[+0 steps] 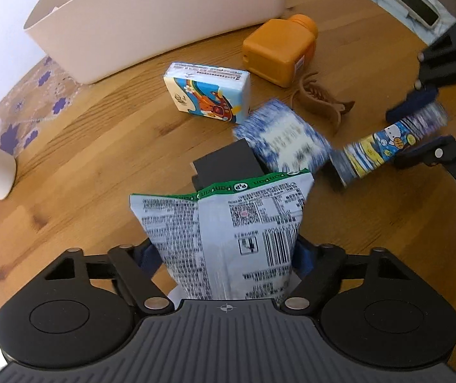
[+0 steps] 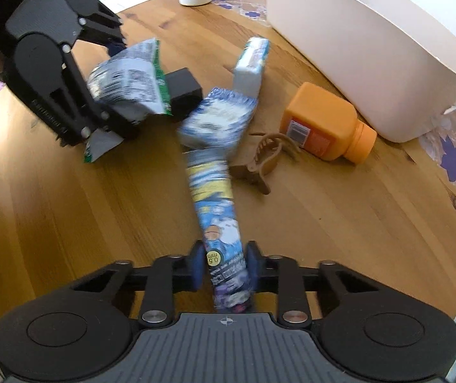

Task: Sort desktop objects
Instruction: 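Return both grippers to the table and grasp the white snack bag with the left gripper, then lift the white snack bag with the left gripper while the right grasps the blue snack stick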

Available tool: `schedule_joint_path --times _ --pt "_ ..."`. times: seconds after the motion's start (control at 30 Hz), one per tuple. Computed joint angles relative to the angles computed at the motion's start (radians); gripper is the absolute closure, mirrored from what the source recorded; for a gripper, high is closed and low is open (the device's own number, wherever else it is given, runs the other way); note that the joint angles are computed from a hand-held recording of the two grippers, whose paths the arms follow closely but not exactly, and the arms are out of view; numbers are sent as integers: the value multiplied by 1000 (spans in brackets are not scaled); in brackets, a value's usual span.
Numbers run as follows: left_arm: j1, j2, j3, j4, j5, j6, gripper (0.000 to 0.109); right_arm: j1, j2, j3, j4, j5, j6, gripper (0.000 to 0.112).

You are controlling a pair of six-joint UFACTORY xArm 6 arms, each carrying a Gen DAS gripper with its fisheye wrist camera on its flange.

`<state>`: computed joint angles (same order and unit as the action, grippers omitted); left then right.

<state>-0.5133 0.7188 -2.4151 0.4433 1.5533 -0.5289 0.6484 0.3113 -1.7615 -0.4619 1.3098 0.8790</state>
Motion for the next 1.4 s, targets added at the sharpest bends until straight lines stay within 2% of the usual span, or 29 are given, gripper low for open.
schedule_joint_path --times 0.07,0.27,0.4,0.57,0.87,1.17,1.4 --pt "0 -20 35 -4 -23 -1 39 2 -2 2 10 -6 -6 91" --pt "-7 -77 129 10 -73 -11 44 23 -11 2 11 -5 -16 91" --pt "-7 -129 206 17 -121 -37 45 47 -19 -9 -31 16 5 91" --pt "-19 -174 245 24 -136 -59 45 67 -35 -5 -76 38 51 91" --pt "-30 -297 352 62 -168 -22 45 97 -86 18 -138 114 146 91" --pt "-34 -352 376 114 -172 -35 45 122 -95 -48 -236 220 144 91" --pt "-21 -322 287 161 -165 21 45 123 -39 -187 -297 327 73 91"
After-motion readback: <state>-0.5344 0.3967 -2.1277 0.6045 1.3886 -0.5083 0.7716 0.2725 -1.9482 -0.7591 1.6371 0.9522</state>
